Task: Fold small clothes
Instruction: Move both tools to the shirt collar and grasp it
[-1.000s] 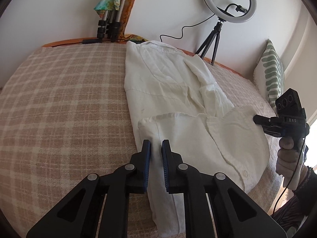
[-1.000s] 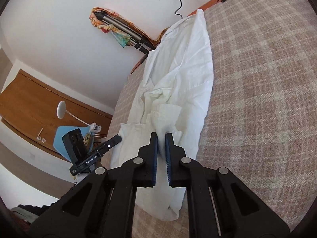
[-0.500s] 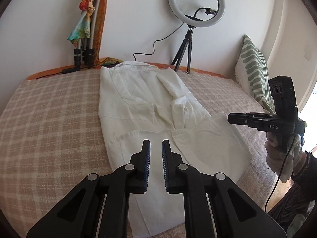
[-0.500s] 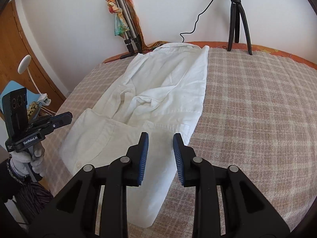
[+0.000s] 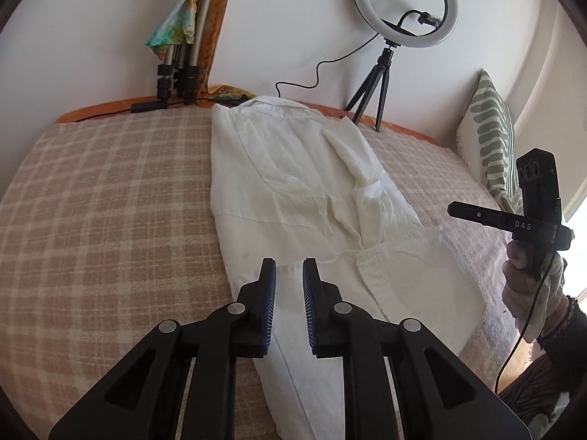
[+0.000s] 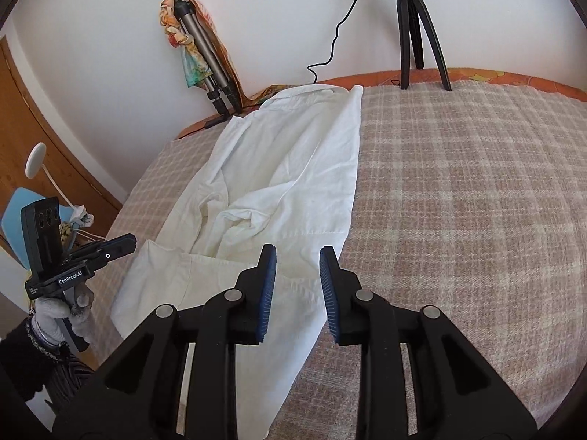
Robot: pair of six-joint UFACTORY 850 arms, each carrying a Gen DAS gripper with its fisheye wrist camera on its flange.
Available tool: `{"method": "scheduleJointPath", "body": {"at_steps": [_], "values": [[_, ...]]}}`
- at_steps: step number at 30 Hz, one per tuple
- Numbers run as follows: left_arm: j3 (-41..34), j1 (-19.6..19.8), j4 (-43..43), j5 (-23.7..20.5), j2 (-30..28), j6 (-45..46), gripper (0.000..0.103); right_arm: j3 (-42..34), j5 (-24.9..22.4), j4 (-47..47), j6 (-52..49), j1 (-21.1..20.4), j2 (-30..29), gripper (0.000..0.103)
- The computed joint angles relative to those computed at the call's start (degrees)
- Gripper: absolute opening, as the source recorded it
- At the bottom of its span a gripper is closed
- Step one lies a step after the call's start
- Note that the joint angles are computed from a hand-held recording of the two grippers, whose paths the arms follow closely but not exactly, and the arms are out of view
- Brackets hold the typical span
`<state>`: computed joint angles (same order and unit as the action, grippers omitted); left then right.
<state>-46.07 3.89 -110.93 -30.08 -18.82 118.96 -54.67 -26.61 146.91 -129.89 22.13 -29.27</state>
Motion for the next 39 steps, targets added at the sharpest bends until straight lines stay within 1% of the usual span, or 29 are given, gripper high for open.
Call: {"method": "scheduleJointPath", "body": {"at_steps": [2, 4, 5, 6, 8, 12, 14, 18, 23, 25, 26, 27, 28, 29, 30, 31, 32, 35, 37, 38, 39], "values": [[-3.0, 0.4, 3.4, 0.1, -1.5, -3.8, 0.014, -1.6, 0.9, -3.3, 2.5, -1.1, -0.2, 0.026], [-6.6, 0.4, 6.7, 1.4, -3.6, -7.6, 0.020, -4.3, 3.5, -6.7, 4.3, -1.8, -1.1, 0.027], [-8.5, 0.4, 7.6, 1.9, -4.7, -8.8, 0.028, -5.9, 4.4, -9.4, 6.4, -2.2, -1.9, 0.031], [-10.5, 0.5, 8.8, 2.1, -6.1, -10.4, 0.031, -8.0, 4.9, -14.3, 10.8, -2.8, -3.0, 0.042], [-15.4, 1.0, 13.6, 1.4, -9.4, -16.6, 0.031, -12.4, 3.9, -24.1, 20.2, -4.3, -5.7, 0.051], [-25.2, 2.2, 20.1, -1.2, -16.8, -26.7, 0.031, -21.5, 3.7, -32.1, 29.0, -5.9, -11.8, 0.051], [-29.4, 2.4, 22.6, -1.5, -20.2, -30.8, 0.031, -26.2, 2.8, -37.6, 35.4, -6.8, -15.1, 0.051], [-35.4, 1.6, 28.5, 0.0, -24.9, -33.3, 0.031, -34.2, 4.2, -45.2, 43.6, -7.4, -20.6, 0.051], [-40.3, 0.6, 32.0, 0.9, -28.5, -34.4, 0.031, -43.1, 1.2, -52.0, 52.9, -8.4, -26.8, 0.051], [-41.9, 0.0, 33.2, 2.2, -29.6, -34.5, 0.031, -46.1, 1.2, -55.0, 55.9, -8.2, -28.7, 0.047], [-42.8, -0.6, 34.5, 3.7, -30.3, -35.2, 0.031, -47.6, 0.7, -57.5, 58.5, -8.1, -29.6, 0.032], [-43.2, -0.9, 34.1, 5.0, -30.7, -34.6, 0.031, -49.6, 0.3, -62.0, 62.6, -8.0, -30.9, 0.009], [-43.0, -1.0, 31.3, 5.7, -30.7, -31.5, 0.031, -51.1, 1.8, -67.3, 66.9, -7.5, -31.5, 0.006], [-43.2, -1.2, 30.9, 6.2, -31.0, -30.9, 0.031, -51.2, 5.2, -71.0, 69.0, -6.8, -31.5, 0.006], [-43.5, -1.2, 31.3, 6.3, -31.1, -31.2, 0.031, -51.3, 7.4, -73.8, 70.9, -6.4, -31.6, 0.004], [-44.2, -1.1, 32.2, 5.7, -31.4, -32.0, 0.031, -51.6, 8.1, -75.8, 73.3, -6.5, -31.8, 0.003], [-45.0, -0.9, 33.4, 4.9, -31.9, -33.5, 0.031, -51.6, 8.3, -75.4, 74.2, -6.9, -32.0, 0.002], [-48.8, -0.1, 37.6, 1.1, -34.1, -40.7, 0.031, -51.3, 5.0, -68.2, 69.4, -8.3, -31.9, 0.003], [-50.9, 0.3, 38.8, -0.5, -35.2, -44.4, 0.032, -51.7, 3.2, -68.2, 69.5, -8.6, -31.9, 0.003], [-51.8, 0.2, 39.0, -1.3, -35.8, -45.3, 0.032, -52.1, 2.3, -68.6, 70.2, -8.9, -32.0, 0.007], [-52.2, 0.2, 39.1, -1.7, -36.1, -45.3, 0.032, -52.7, 1.0, -68.6, 71.0, -9.1, -32.4, 0.014]]}}
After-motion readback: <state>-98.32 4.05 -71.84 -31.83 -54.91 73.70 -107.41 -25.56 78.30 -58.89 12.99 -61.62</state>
